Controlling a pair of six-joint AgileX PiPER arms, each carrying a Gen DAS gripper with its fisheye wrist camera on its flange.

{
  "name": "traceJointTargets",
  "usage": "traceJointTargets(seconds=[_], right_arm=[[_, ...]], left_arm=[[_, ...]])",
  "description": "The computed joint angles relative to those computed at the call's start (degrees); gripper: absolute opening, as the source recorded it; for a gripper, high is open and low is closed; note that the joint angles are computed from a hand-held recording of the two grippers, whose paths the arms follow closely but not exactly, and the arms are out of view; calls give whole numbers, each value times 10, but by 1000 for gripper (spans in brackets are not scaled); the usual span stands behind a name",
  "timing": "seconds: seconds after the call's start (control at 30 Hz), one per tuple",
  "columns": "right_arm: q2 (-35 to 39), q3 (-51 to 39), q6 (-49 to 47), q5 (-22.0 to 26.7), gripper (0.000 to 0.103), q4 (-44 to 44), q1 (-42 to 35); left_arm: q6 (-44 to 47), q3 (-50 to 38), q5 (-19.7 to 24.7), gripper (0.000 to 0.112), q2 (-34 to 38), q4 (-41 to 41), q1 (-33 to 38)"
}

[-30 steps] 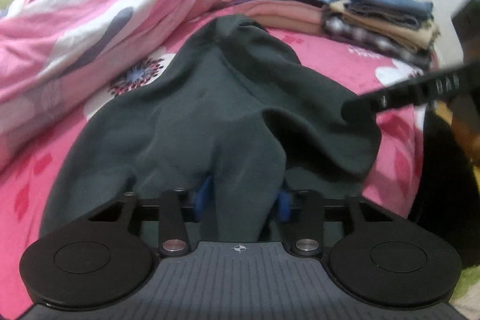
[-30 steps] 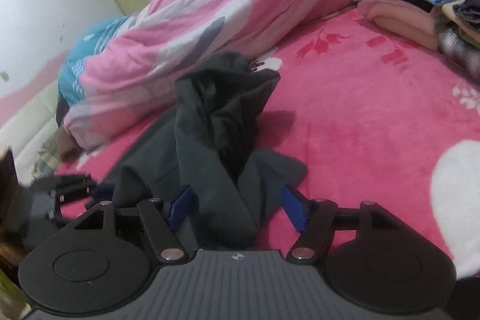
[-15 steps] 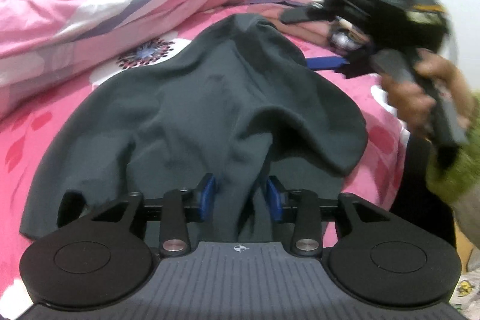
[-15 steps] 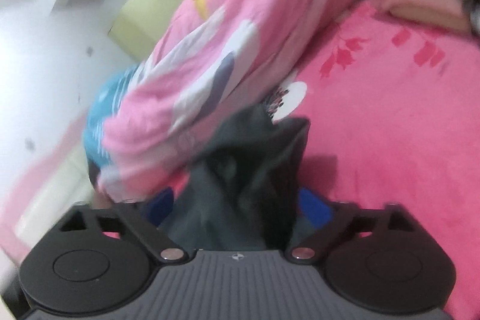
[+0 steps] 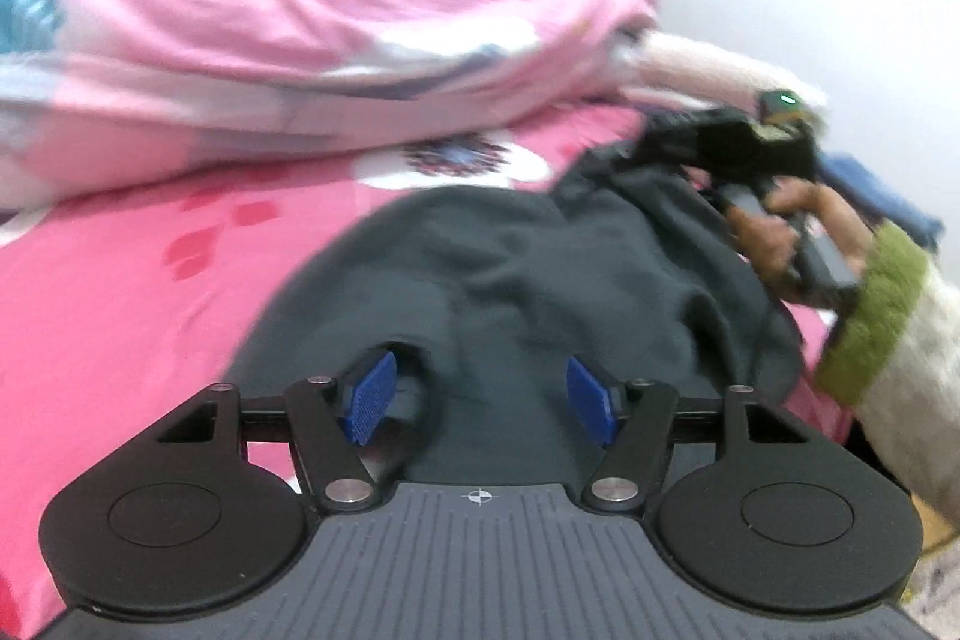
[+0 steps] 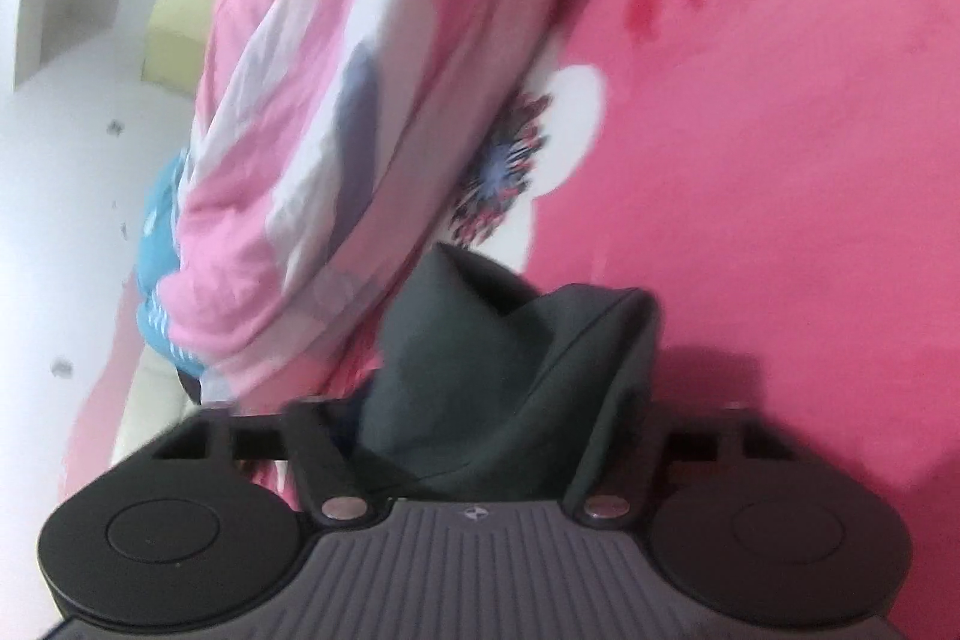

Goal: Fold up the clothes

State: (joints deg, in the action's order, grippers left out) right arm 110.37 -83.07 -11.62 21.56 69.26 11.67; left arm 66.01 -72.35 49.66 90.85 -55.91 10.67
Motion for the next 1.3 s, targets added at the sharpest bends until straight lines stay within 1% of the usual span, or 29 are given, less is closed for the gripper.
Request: traceJointTargets(seconds=[0.03, 0.1, 0.17, 0.23, 0.3, 0.4, 0.43, 0.53, 0.67, 0.73, 0.87, 0.97, 1.03, 1.13, 1.17, 1.2, 1.27, 1.3], right_arm=[[3, -17, 20, 4, 40, -33, 9], [2, -42, 4, 14, 30, -50, 30], [-11, -56, -46, 30, 28, -55, 57], [-21, -74, -93, 50, 27, -65, 83], [-46, -66, -190, 74, 26, -42, 110], [-95, -18, -341, 102, 26, 4, 146], [-113, -1, -373, 109, 26, 0, 159], [-157, 39, -380, 133, 26, -77, 196], [-198, 91, -248, 136, 26, -252, 246], [-204, 113, -184, 132, 26, -322, 266], [-222, 160, -23, 101, 26, -456, 303], [-253, 195, 44, 72, 26, -489, 307], [-293, 224, 100, 53, 27, -521, 310], [-328, 242, 180, 19, 31, -571, 303], [-334, 245, 208, 2, 36, -592, 300], [-339, 249, 231, -14, 44, -611, 296], [-317, 241, 229, -46, 52, -613, 280], [-300, 232, 228, -60, 59, -612, 273]], left_arm=[[-10, -3, -2, 64, 3, -2, 7], [-34, -14, -4, 65, 12, -6, 22], [-63, -26, -9, 66, 21, -5, 35], [-83, -36, -15, 66, 26, -2, 45], [-96, -43, -23, 66, 28, -5, 54], [-118, -58, -29, 66, 35, -11, 67], [-125, -63, -30, 66, 37, -11, 69], [-142, -79, -34, 67, 43, -12, 72], [-133, -81, -25, 68, 40, -13, 55], [-112, -71, -27, 68, 34, -17, 40], [-71, -47, -46, 70, 23, -9, 5], [-66, -43, -51, 70, 24, 15, -15], [-57, -42, -48, 70, 24, 18, -18], [-36, -34, -32, 69, 18, 9, -15], [-26, -34, -14, 70, 17, 2, -11], [-16, -34, 3, 70, 16, -4, -7], [-11, -33, 32, 70, 13, -7, -5], [-13, -31, 38, 70, 10, -2, -7]])
